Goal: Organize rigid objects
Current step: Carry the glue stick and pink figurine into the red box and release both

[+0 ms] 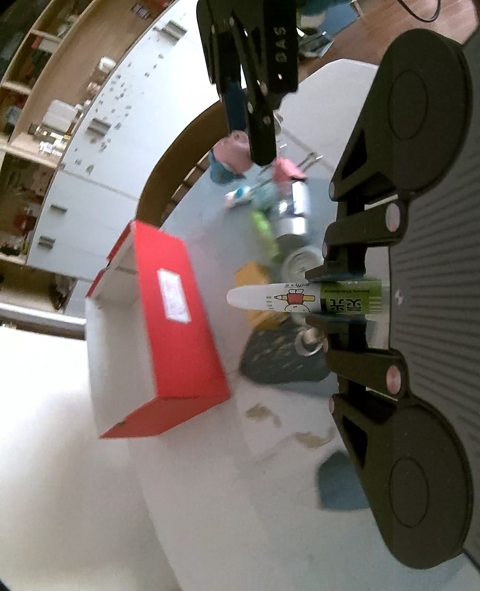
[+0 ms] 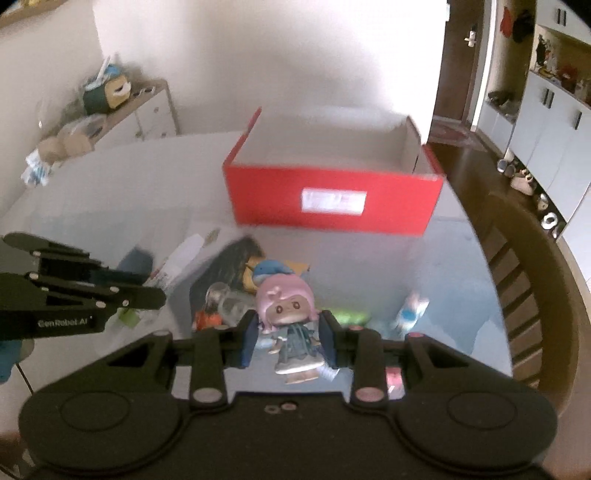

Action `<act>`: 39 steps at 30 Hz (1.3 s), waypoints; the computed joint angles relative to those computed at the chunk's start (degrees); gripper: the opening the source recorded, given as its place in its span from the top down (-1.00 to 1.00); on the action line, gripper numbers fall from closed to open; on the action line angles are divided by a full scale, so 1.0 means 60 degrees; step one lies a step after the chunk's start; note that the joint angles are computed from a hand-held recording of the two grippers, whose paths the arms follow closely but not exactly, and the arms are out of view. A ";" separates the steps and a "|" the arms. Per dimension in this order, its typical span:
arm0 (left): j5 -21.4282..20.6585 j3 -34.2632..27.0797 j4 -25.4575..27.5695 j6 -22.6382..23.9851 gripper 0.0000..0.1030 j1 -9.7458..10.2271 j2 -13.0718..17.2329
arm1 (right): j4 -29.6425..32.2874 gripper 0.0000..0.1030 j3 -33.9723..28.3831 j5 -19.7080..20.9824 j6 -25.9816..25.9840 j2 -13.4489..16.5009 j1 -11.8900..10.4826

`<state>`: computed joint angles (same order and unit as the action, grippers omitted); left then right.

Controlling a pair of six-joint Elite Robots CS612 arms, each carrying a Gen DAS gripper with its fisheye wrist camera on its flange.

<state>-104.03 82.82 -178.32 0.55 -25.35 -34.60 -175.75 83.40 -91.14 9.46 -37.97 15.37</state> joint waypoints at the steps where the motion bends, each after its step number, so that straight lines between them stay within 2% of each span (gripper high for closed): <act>1: 0.0066 -0.0110 0.0043 -0.0059 0.67 -0.0003 0.0012 | -0.0019 0.33 -0.0073 0.0011 0.0013 0.0001 -0.0045; 9: 0.0681 -0.1217 0.0449 -0.0449 0.68 -0.0043 0.0261 | -0.0182 0.33 -0.0910 -0.0199 -0.0522 0.0240 -0.0306; 16: 0.1258 -0.2405 0.0954 -0.0552 0.67 -0.0150 0.0693 | 0.0018 0.33 -0.1863 -0.0022 -0.1071 0.0629 -0.0571; 26: 0.1955 -0.4735 0.2519 -0.0671 0.67 -0.0276 0.1689 | 0.0769 0.33 -0.3479 -0.0107 -0.1508 0.1531 -0.0862; 31: 0.2431 -0.5843 0.3231 -0.0841 0.67 -0.0354 0.2261 | 0.1348 0.33 -0.4397 0.0051 -0.1914 0.2042 -0.0946; 39: 0.2901 -0.8131 0.4996 -0.0954 0.67 -0.0458 0.3411 | 0.2639 0.33 -0.5709 0.0541 -0.2646 0.2779 -0.1047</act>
